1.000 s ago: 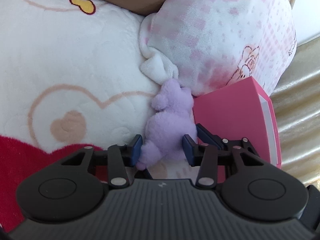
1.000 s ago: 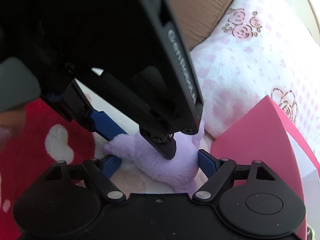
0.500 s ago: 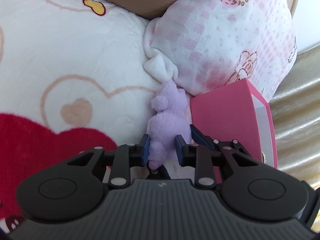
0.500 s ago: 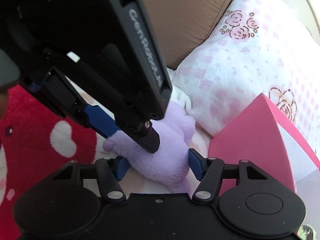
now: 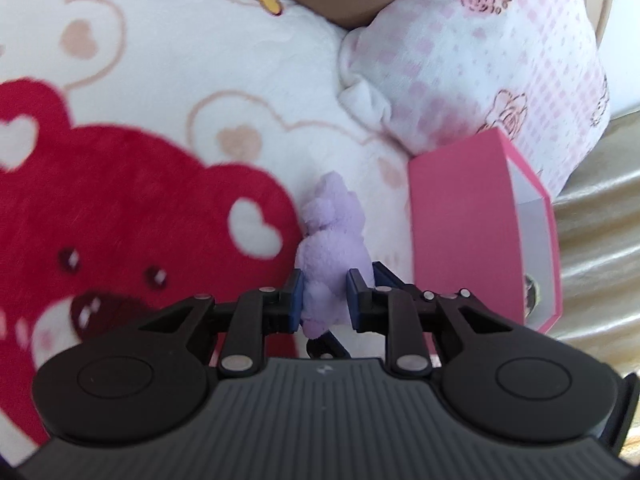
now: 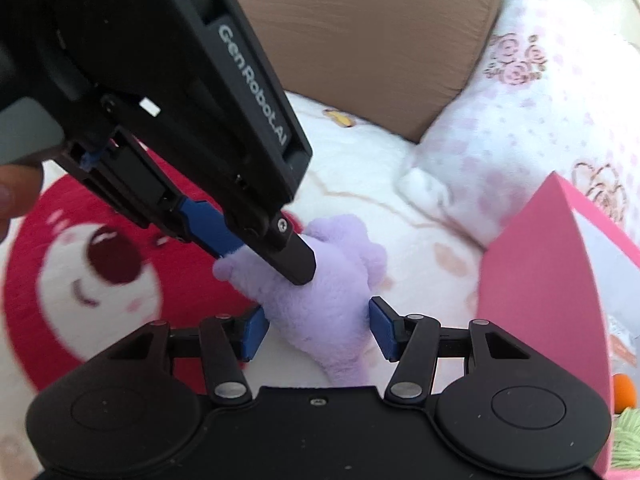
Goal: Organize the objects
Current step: 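Close the left gripper on the purple plush toy, then lift the purple plush toy with the left gripper off the blanket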
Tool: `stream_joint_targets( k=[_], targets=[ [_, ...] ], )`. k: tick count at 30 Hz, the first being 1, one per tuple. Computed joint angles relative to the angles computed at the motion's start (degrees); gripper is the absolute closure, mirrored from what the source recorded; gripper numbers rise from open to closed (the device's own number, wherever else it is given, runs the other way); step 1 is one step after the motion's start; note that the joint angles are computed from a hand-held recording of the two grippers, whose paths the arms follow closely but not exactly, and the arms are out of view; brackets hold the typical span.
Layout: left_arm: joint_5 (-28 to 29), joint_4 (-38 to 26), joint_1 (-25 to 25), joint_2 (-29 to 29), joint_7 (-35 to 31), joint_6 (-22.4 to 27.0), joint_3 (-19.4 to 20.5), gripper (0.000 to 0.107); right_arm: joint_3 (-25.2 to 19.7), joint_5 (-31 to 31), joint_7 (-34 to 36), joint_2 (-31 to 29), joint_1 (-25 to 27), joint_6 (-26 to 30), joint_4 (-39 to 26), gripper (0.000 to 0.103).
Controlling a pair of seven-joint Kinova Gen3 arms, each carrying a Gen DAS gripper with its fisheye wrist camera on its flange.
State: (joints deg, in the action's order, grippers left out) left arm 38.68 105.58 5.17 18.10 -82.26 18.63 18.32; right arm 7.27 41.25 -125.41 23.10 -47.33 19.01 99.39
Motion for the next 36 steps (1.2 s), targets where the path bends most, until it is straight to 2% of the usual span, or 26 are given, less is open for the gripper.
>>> stream_joint_targets(
  k=[2,5,6,9,11,13,14,16,18,21,22,24,26,30,31,32,34,36],
  targets=[
    [0.41,2.93,0.43,-1.51,1.4,-3.12,0.44,0.086,-5.31,-3.16,4.66,-1.36,5.18,-1.82,1.44,0.037],
    [6.05,5.98,-4.78,-1.61,-2.61,-6.16,6.4,0.086,-13.27,-8.32,11.65,-2.77,13.14,-3.03,3.08,0.033],
    [6.89,6.32,-5.44,-1.46,-3.69,-6.74,7.19,0.086,-15.92,-10.27,13.98,-3.03,15.8,-2.93,3.34,0.032],
    [4.8,6.38,-4.62,-1.52,-1.65,-6.74,6.08,0.086,-22.04,-17.23,20.97,-4.09,23.76,-1.98,4.42,0.021],
    [0.87,5.81,-1.31,-1.85,3.01,-5.24,2.14,0.084,-23.63,-21.89,24.92,-4.09,26.09,-3.64,6.51,0.019],
    [-1.49,6.17,-0.81,-1.87,5.4,-5.09,1.48,0.083,-22.78,-25.05,27.17,-3.73,24.94,-3.93,6.69,0.018],
    [-1.27,6.53,-1.98,-1.75,5.2,-5.57,2.74,0.083,-20.76,-25.38,27.25,-3.67,23.14,-4.25,6.92,0.018],
    [1.93,7.56,-6.53,-1.17,2.0,-7.32,7.72,0.083,-17.22,-28.84,29.87,-3.58,20.16,-4.48,6.81,0.018],
    [6.34,9.01,-11.06,-0.63,-2.58,-10.05,13.03,0.083,-16.29,-32.46,32.72,-3.24,19.58,-3.95,5.89,0.017],
    [10.97,10.95,-17.16,0.87,-5.24,-14.62,21.0,0.083,-20.23,-39.06,33.34,-2.62,24.53,-0.49,2.63,0.016],
    [10.72,11.07,-18.22,1.55,-5.12,-15.5,22.59,0.083,-21.13,-41.3,31.83,-1.94,25.89,0.61,1.43,0.016],
    [9.08,11.35,-19.74,2.46,-3.62,-16.99,24.96,0.083,-19.94,-42.99,28.56,-0.69,25.43,2.75,-1.08,0.016],
    [8.1,11.44,-18.21,2.09,-1.7,-17.43,23.37,0.083,-16.71,-40.96,25.07,-1.98,20.95,3.15,-0.17,0.017],
    [3.31,11.03,-10.66,-0.09,2.52,-16.43,14.34,0.085,-8.5,-32.57,19.2,-1.22,11.51,3.69,0.17,0.02],
    [2.22,10.94,-10.11,-0.05,2.59,-16.53,13.93,0.086,-8.15,-31.86,18.62,-1.17,11.03,2.61,0.85,0.022],
    [2.07,10.71,-10.53,0.26,2.14,-16.21,14.59,0.086,-8.06,-30.89,17.85,-1.27,10.78,1.41,1.6,0.028],
    [2.08,10.17,-10.38,0.8,2.9,-15.46,14.81,0.087,-9.65,-30.19,18.76,-2.21,12.08,1.1,2.01,0.034],
    [-1.37,9.96,-6.25,-0.07,4.73,-15.83,10.78,0.087,-9.99,-29.22,19.06,-2.45,12.21,1.18,1.96,0.036]
  ],
)
